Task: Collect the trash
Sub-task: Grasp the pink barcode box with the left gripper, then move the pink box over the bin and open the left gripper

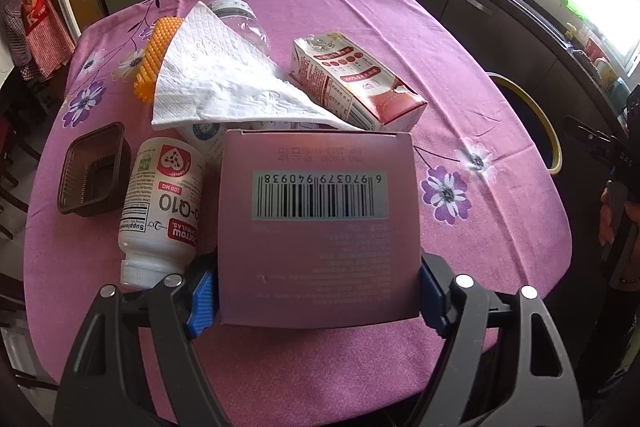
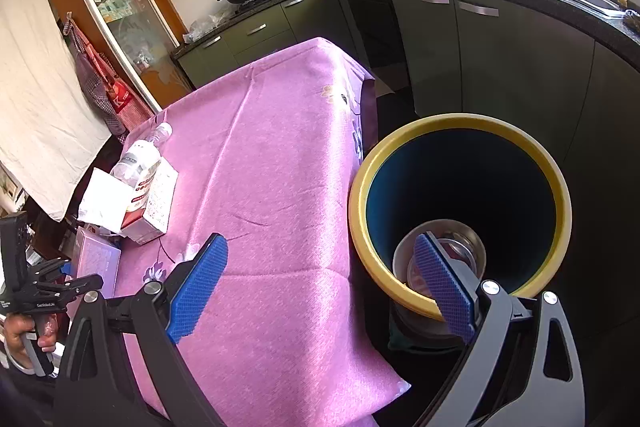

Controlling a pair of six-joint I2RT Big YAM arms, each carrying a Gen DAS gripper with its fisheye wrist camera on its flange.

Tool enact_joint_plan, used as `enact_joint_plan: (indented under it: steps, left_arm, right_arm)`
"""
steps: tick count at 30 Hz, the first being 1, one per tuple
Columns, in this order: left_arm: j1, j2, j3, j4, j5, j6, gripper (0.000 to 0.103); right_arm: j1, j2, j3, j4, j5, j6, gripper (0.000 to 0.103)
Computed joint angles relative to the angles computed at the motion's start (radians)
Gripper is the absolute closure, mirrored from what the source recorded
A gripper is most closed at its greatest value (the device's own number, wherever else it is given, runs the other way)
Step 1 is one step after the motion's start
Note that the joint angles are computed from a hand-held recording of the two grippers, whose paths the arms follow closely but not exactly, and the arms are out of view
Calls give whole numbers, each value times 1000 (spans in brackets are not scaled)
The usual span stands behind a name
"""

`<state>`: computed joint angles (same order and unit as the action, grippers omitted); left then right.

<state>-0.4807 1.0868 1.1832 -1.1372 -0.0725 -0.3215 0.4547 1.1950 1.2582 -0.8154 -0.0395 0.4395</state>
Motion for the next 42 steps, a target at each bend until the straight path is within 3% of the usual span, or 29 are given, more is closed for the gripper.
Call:
enact_joint_plan:
  steps: [9, 13, 17, 22, 25, 29, 35, 39, 41, 42]
  left_arm:
    - [-32, -25, 26, -34, 9, 30, 29]
    - [-54, -16, 57, -40, 56, 46, 29]
    - [-110, 44, 134, -26, 82, 97, 29]
    - [-194, 199, 287, 12, 146, 171, 29]
    - [-247, 326, 423, 23, 167, 212, 29]
    - [-286, 542, 665, -39, 231, 243, 29]
    - [-314, 894, 1094, -216, 222, 246, 28]
    - [-297, 1155, 1492, -415, 283, 195, 25]
    - [-294, 1210, 1589, -460, 287, 179, 25]
    - [-292, 1202, 1581, -452, 290, 178, 25]
  right_arm:
    - [-2, -8, -10, 0, -11, 9, 10]
    - [-7, -20, -19, 3, -9, 13, 10]
    - [-18, -61, -40, 5, 22, 28, 10]
    - [-40, -142, -76, -13, 99, 55, 10]
    - [-59, -205, -112, -28, 135, 70, 10]
    - [-87, -288, -162, -54, 159, 102, 10]
    - [-137, -373, -218, -93, 151, 132, 10]
    - [-164, -385, -230, -108, 134, 142, 10]
    - [-166, -382, -232, -107, 126, 146, 10]
    - [-165, -378, -230, -107, 123, 146, 10]
